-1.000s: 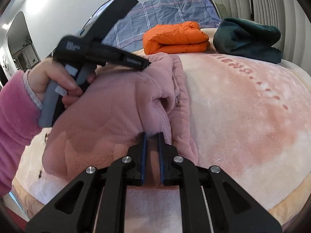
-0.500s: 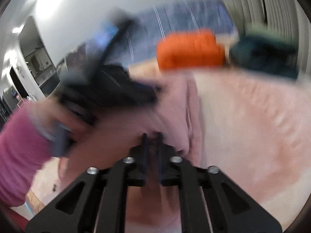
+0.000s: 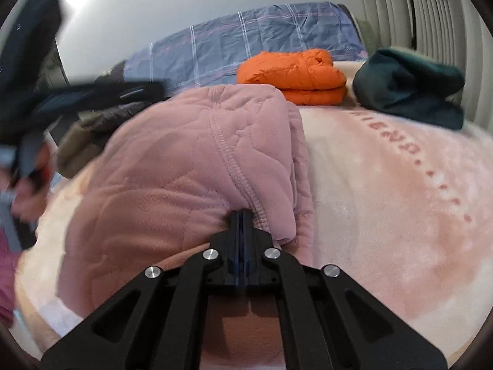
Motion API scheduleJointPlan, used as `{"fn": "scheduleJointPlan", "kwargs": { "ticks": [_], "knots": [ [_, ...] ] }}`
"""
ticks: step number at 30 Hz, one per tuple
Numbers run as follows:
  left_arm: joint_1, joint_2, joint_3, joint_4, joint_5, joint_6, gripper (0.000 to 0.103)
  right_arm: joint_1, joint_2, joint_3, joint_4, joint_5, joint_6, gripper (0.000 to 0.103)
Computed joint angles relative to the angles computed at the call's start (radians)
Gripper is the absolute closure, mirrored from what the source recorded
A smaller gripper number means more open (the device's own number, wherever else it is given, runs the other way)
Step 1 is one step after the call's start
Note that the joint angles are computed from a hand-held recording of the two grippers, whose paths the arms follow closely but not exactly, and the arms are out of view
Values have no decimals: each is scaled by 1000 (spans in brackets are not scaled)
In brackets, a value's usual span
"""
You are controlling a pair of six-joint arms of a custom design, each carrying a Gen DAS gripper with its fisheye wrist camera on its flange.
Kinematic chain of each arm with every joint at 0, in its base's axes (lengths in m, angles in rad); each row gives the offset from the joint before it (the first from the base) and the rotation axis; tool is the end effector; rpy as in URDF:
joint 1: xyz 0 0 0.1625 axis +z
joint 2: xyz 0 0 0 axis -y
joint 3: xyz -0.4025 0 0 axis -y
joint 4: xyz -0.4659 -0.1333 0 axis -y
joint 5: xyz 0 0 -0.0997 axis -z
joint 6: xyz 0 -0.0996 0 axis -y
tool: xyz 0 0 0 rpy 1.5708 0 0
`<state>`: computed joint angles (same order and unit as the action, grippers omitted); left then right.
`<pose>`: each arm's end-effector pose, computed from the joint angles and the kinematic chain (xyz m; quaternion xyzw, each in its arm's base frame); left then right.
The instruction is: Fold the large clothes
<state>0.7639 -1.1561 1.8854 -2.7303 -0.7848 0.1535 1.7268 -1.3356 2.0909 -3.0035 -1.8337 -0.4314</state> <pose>-0.3137 -0.5826 0.1980 0.3444 0.8382 -0.3068 0.2911 0.1948 -0.5473 0.2221 0.2290 -0.9076 0.3093 0.1677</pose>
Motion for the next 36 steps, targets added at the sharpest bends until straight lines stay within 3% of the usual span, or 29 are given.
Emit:
{"fn": "scheduleJointPlan", "kwargs": {
  "ticks": [2, 5, 10, 14, 21, 24, 26, 29, 32, 34, 36],
  "knots": [
    [-28, -99, 107, 3, 0, -3, 46, -13, -12, -4, 29, 38, 21, 103],
    [-91, -233, 265, 67, 28, -59, 43, -1, -20, -3, 44, 39, 32, 103],
    [-193, -348, 449, 121, 103, -131, 41, 1, -16, -13, 51, 39, 35, 103],
    [-202, -303, 468, 137, 104, -183, 41, 11, -15, -3, 31, 25, 49, 103],
    [-189, -63, 381, 143, 388, -368, 42, 20, -10, 6, 0, 5, 60, 103],
    [-208, -53, 405, 124, 464, -335, 41, 40, 13, 9, -55, -54, 29, 103],
    [-213, -101, 434, 233, 511, -418, 41, 48, 28, 9, -84, -80, 7, 103],
    [-195, -173, 448, 367, 496, -523, 41, 26, 7, 9, -26, -7, 33, 103],
    [-198, -179, 461, 354, 495, -502, 41, 32, 12, 9, -39, -20, 16, 103],
    [-206, -191, 470, 297, 450, -444, 42, 41, 21, 9, -60, -46, -2, 103],
    [-211, -247, 478, 298, 348, -429, 46, 39, 20, 7, -57, -44, -3, 103]
  ]
}}
